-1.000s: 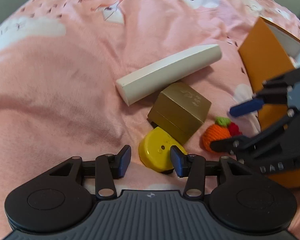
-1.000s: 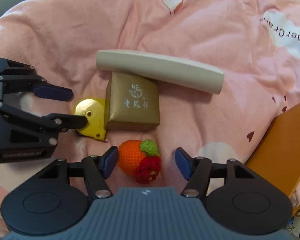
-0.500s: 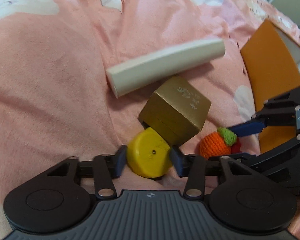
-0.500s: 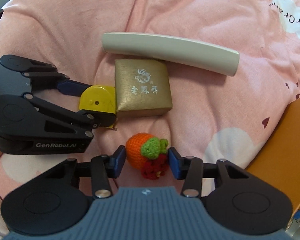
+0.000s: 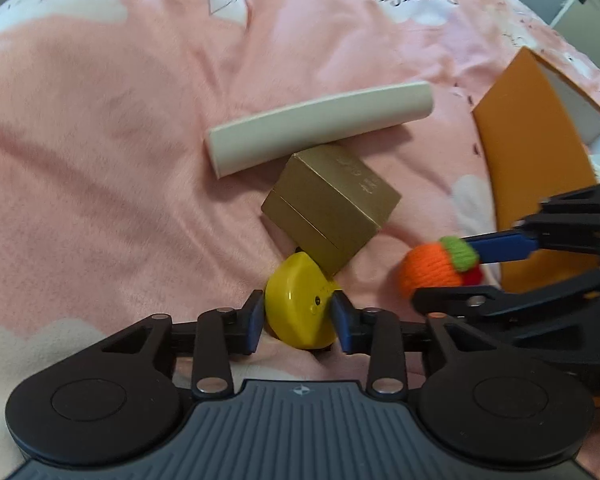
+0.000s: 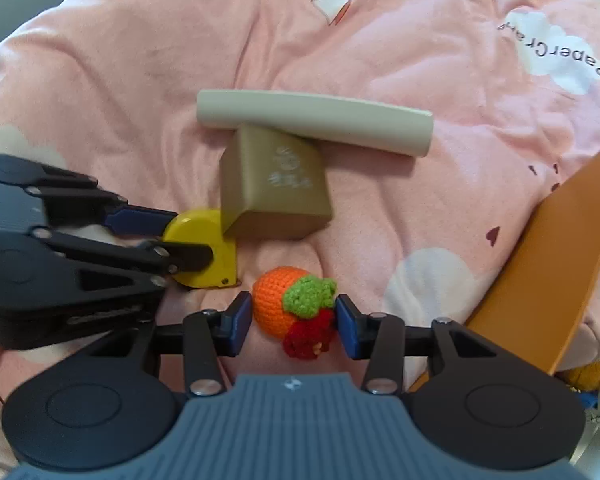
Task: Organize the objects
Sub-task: 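Grasp the orange crocheted carrot with the right tool while the left tool grasps the yellow tape measure, then carry the tape measure and carrot over the orange box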
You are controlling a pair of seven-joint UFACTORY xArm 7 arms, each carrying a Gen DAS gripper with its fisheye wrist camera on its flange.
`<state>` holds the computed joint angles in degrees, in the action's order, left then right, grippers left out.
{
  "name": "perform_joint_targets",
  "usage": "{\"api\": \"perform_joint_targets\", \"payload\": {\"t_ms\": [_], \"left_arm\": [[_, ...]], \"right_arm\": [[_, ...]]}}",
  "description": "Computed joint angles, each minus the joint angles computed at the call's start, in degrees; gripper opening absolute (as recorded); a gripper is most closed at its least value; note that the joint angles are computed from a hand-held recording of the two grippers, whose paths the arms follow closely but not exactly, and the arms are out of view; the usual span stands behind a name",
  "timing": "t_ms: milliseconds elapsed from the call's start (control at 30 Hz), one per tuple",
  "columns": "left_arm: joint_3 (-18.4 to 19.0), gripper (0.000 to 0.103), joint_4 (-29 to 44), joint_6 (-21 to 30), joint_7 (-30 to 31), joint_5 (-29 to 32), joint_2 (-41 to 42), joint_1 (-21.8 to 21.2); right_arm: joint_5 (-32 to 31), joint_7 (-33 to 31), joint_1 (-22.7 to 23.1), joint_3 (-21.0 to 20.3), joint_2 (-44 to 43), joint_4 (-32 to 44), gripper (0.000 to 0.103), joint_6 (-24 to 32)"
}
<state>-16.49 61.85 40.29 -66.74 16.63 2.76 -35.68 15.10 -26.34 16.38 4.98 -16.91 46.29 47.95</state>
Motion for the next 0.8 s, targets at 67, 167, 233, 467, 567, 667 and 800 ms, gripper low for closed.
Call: {"api": "perform_joint_targets", "payload": {"t_ms": [67,167,233,467,567,667,800], "left_arm": [[0.2,0.043,-0.9,-1.3,-1.2,0.1,-0.3,0.1],[0.1,0.036,-2.4,-2.9,-3.2,1.1,-1.5,0.3],[-0.2,0.031,-2.9,-3.5,-4.8,2.3,-2.5,0.3],[-2.1,0.027,-3.3,-3.0,-7.2,5.0,-6.0,0.1],[-3.3,0.022,-3.1,-2.3,-9.0,7.1,-7.9,0.4],[-4.5,0.022,-1.6,-1.2,-9.7,10.1,-8.6,0.6],[-5.7,0.022,0.5,-0.8,-11.3,13.7,-8.8,0.7]], "right_arm": [[-0.4,1.1,0.0,0.4,-1.1,-1.1,0.047,-1.0],[-0.3,1.4,-0.1,-0.2,-2.0,-1.2,0.047,-1.3],[0.2,1.6,0.0,-0.4,-2.7,-1.4,0.047,-1.5],[5.3,-2.1,1.7,-2.4,-7.2,-4.1,0.047,-4.1],[6.4,-3.4,2.1,-3.1,-10.0,-5.0,0.047,-4.7],[7.0,-4.3,2.4,-3.8,-12.9,-6.1,0.047,-5.7],[7.5,-4.5,2.4,-4.9,-16.4,-6.9,0.047,-6.2]]}}
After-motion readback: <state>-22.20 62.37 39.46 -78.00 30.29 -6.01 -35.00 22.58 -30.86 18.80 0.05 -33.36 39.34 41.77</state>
